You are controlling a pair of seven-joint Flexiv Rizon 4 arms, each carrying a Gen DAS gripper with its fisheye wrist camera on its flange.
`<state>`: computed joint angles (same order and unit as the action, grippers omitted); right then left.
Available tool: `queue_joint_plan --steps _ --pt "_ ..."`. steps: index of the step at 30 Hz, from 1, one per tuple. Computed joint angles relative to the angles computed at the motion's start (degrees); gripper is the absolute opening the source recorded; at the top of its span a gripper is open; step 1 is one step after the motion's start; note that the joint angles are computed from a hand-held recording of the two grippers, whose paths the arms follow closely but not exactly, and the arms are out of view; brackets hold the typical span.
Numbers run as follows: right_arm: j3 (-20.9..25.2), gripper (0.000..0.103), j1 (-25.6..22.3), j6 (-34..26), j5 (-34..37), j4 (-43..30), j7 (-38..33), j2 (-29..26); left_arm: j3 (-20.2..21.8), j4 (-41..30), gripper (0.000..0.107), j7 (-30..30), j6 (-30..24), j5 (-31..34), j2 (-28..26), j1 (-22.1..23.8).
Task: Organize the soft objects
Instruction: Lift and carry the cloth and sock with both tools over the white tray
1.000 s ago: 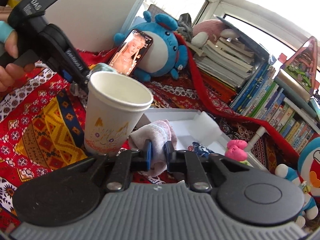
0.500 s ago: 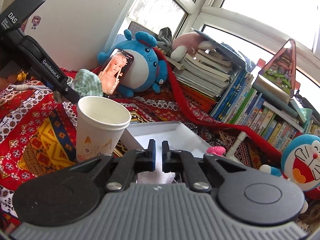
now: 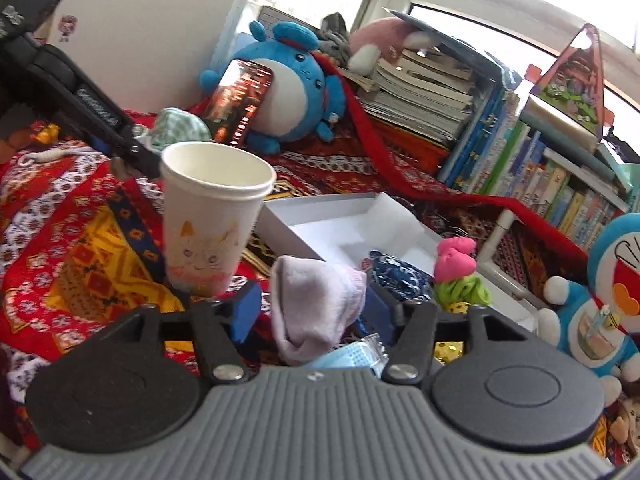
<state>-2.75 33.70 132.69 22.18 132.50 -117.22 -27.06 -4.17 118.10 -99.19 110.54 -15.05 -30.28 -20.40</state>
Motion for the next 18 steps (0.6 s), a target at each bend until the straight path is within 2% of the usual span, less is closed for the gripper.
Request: queue_joint_plan --steps 5,6,8,10,18 --pt "-2.5 0.078 2.8 -4.1 2.8 -1.9 -0.2 -0.4 0.0 -0.3 0.029 0.2 -0.3 0.2 -0.1 0.0" --pt "-2.8 0.075 3.1 -4.9 3.0 -2.0 -0.1 -0.2 -0.1 -0.3 0.029 0.2 -0.3 0.3 -0.1 0.0" --pt "-3.4 0.054 3.8 -5.5 3.3 -1.8 0.1 0.1 0.0 -0.3 0.029 0.2 -0.3 0.2 -0.1 -0.1" --pt "-2.9 0.045 3.4 -4.7 2.7 -1.3 0.7 0.3 0.0 -0.5 0.029 0.3 -0.4 0.2 -0.1 -0.1" --pt "-1.9 0.04 1.9 -2.6 2.0 -0.1 0.9 2.1 0.1 -1.0 0.029 0.9 -0.1 0.7 0.3 -0.2"
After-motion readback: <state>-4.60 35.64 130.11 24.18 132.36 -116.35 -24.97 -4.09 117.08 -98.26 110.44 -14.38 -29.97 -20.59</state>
